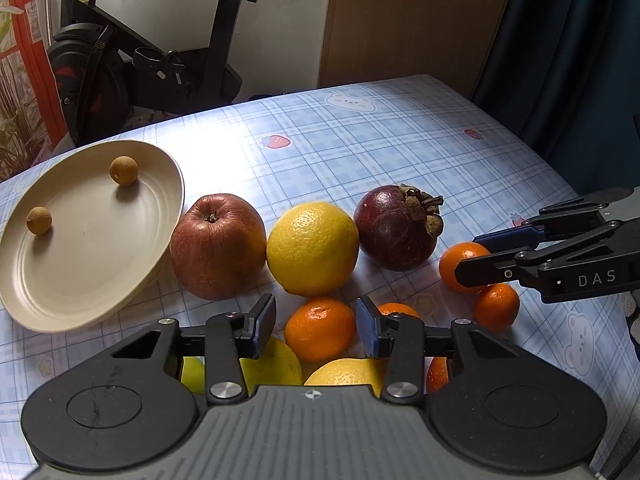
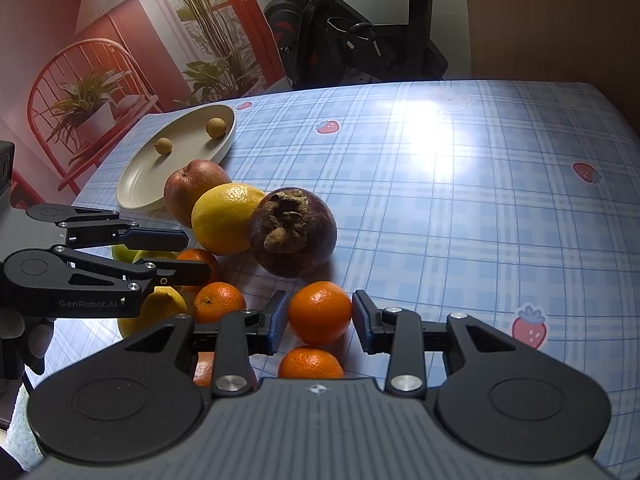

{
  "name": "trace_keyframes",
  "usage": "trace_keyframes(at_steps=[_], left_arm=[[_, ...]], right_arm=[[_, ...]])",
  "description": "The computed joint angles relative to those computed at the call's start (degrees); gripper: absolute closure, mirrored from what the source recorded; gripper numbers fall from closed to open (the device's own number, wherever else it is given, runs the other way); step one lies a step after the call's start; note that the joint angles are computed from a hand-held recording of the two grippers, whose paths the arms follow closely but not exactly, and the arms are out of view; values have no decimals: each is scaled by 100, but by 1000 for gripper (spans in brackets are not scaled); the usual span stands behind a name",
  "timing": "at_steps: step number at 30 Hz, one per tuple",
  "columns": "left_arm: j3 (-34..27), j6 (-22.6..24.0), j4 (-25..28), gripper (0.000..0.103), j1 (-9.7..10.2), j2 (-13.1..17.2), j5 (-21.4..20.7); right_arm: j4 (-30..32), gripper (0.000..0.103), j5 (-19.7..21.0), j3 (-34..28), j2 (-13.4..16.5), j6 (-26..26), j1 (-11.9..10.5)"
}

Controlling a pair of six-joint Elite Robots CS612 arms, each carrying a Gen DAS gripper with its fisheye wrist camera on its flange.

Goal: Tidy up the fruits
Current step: 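Lower the left gripper onto another tangerine and close it while the right gripper holds its tangerine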

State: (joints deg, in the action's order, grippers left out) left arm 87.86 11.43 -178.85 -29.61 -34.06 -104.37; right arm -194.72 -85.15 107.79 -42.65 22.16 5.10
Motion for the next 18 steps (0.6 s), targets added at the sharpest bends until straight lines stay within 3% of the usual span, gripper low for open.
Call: trace_keyframes(at_steps=[5,18], left_arm=[[110,216,-1,64,-42,-62,18],[92,167,44,64,1,-48,-174]], right_arm=[[-7,65,9,-9,5,17,0],[-7,65,-2,2,-9,-17,12]])
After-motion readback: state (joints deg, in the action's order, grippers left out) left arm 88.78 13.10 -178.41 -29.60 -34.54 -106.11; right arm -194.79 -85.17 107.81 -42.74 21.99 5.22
